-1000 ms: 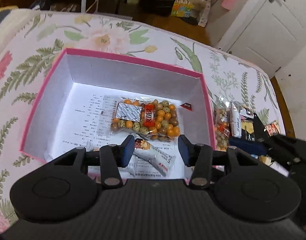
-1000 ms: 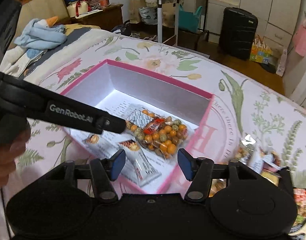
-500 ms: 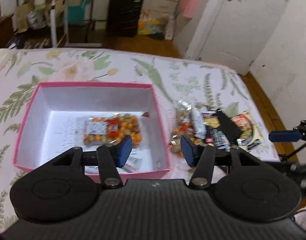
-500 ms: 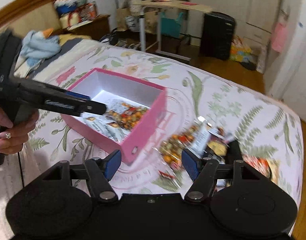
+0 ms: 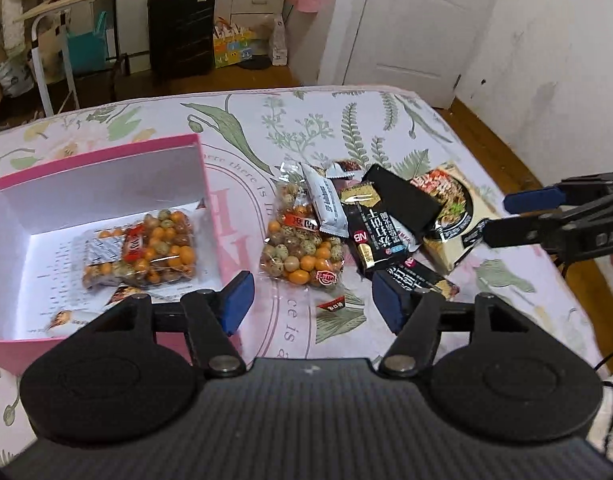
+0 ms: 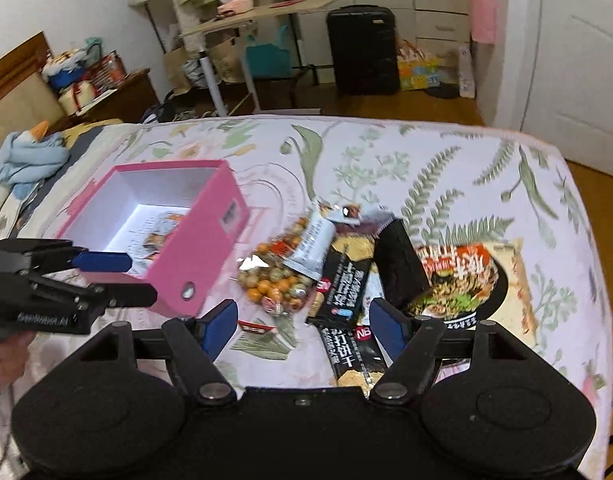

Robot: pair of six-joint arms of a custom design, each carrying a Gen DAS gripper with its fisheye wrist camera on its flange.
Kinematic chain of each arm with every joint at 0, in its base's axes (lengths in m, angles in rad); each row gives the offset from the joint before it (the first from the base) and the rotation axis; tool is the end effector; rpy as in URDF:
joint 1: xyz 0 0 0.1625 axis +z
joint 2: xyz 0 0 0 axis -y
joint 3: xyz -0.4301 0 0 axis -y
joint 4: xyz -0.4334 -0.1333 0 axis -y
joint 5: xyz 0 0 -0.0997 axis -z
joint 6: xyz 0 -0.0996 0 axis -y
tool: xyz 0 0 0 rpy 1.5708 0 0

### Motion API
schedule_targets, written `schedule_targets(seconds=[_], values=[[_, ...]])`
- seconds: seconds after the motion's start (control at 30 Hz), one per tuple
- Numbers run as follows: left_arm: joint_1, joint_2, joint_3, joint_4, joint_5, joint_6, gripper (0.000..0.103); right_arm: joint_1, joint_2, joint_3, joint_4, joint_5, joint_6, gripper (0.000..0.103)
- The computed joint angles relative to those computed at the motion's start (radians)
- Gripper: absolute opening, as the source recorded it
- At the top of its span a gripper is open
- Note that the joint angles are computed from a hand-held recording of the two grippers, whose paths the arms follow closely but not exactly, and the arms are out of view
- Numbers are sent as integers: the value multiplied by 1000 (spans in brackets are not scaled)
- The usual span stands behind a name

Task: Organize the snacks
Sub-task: 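Return the left tool to the pile and grasp a black NB cracker pack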

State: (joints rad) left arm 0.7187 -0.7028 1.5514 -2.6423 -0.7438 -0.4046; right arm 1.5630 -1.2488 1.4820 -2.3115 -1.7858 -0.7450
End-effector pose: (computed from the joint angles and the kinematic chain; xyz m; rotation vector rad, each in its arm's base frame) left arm -0.4110 -0.6340 0.0716 0.4282 2.4265 -0.8576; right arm 0.1067 -0.6931 0.4338 0.9048 -2.5527 0.5456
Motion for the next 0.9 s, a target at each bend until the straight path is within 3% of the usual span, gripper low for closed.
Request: schedule_targets(seconds=[0.13, 0.3, 0.37, 0.43, 0.57, 0.73, 0.9], values=[[17, 77, -41, -45, 9, 23, 64, -33, 33, 23, -47, -44, -49, 77], [66, 174, -132, 22, -103, -143, 62, -65, 72, 45, -101, -102, -173, 77], [72, 222, -161, 2, -97, -196, 61, -90, 89, 61, -142, -103, -155, 74], [84, 253, -186, -7, -142, -222, 60, -107, 103, 62, -151, -125, -165, 71], [101, 285, -215, -34, -204, -249, 50, -139, 99, 58, -144, -51, -189, 70], [120, 282, -212, -77, -271, -241, 42, -137, 110, 29, -55, -75, -170, 72], [127, 278, -207, -98, -309, -240, 39, -132, 110, 55, -107, -92, -196, 78]])
